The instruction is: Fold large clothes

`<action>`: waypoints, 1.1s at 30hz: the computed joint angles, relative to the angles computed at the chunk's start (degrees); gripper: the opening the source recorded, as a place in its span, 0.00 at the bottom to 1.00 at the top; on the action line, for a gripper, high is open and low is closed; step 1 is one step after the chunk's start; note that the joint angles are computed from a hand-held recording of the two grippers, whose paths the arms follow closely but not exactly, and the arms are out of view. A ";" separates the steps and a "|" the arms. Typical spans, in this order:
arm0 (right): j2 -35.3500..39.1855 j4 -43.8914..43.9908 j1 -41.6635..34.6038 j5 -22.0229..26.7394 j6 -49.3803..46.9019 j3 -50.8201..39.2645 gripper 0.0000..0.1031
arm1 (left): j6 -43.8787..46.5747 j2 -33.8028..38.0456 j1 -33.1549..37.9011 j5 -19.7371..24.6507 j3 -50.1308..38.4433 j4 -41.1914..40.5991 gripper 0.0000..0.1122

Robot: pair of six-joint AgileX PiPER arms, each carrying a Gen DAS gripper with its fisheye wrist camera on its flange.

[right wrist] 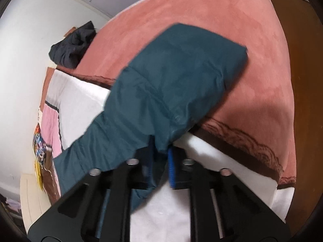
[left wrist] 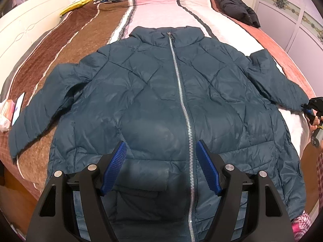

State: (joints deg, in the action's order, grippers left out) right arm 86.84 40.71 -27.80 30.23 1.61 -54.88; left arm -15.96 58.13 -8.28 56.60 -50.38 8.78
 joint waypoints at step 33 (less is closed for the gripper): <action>26.89 -63.53 81.43 10.28 28.38 -44.60 0.20 | 47.68 3.05 59.46 -0.64 -0.46 -30.76 0.62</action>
State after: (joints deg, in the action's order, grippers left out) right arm 113.73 -22.83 53.63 40.50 29.99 -99.48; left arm 31.72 61.18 51.18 55.96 -50.84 -21.97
